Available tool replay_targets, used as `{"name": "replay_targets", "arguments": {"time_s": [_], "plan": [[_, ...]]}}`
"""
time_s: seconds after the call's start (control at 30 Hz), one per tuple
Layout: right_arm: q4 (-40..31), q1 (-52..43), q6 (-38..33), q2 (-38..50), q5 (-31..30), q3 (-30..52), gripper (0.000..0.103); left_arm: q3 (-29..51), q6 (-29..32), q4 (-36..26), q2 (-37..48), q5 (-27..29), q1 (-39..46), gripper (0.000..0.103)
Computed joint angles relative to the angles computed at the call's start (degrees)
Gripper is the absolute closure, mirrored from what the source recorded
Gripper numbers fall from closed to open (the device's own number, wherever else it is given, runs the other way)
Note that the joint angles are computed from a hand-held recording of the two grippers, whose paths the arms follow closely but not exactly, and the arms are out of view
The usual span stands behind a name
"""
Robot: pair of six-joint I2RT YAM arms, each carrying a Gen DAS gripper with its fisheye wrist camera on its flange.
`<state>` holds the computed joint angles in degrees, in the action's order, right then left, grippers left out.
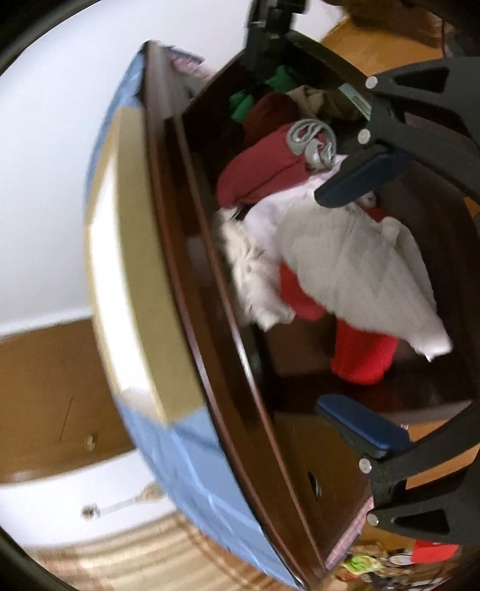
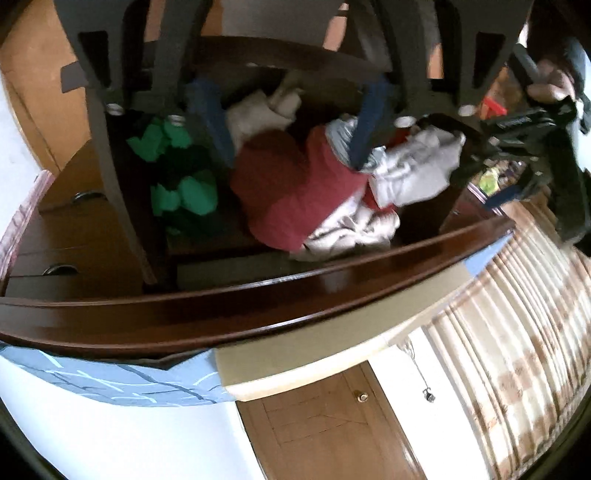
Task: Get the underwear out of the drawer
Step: 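Grasp the white dotted underwear with the left tool while the right tool grasps the red rolled underwear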
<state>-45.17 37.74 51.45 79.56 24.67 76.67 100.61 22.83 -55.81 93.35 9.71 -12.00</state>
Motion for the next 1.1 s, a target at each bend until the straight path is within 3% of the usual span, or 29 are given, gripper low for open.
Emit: {"name": "replay_targets", "arguments": {"time_s": [0.17,0.37,0.43,0.5,0.53,0.63,0.7,0.77,0.97,1.1], "plan": [[0.1,-4.2,3.0,3.2,-6.3,3.8,0.027,4.4,4.3,-5.8,5.5,-5.9,-3.8,0.001],[-3.9,-6.6,5.1,13.1,-11.9,14.7,0.027,14.1,4.5,-14.0,12.7,-3.8,-3.1,0.006],[-3.8,-7.3,5.3,15.1,-13.7,16.5,0.027,17.6,5.0,-17.8,15.3,-1.6,-2.3,0.014],[-5.7,-7.9,5.3,17.7,-14.5,19.6,0.027,20.3,5.4,-21.8,17.5,1.8,-1.3,0.03],[-7.3,-8.2,5.8,19.1,-14.8,21.3,0.027,20.6,5.7,-23.0,17.9,3.2,-0.9,0.032],[-10.0,-8.7,5.4,21.2,-15.5,23.9,0.027,19.2,5.7,-22.3,17.3,4.9,-0.4,0.037],[-11.8,-8.6,4.9,22.9,-15.3,26.0,0.027,18.7,5.2,-21.7,16.5,6.5,-0.1,0.051],[-15.5,-9.0,4.2,26.2,-16.1,30.3,0.027,18.1,4.8,-21.2,15.6,8.0,0.6,0.058],[-20.9,-9.9,3.0,31.3,-19.0,36.0,0.027,18.1,3.3,-23.0,12.3,19.1,7.3,0.061],[-29.0,-9.2,0.1,38.1,-18.6,45.1,0.027,18.5,2.4,-23.2,11.0,23.1,10.7,0.061]]}}
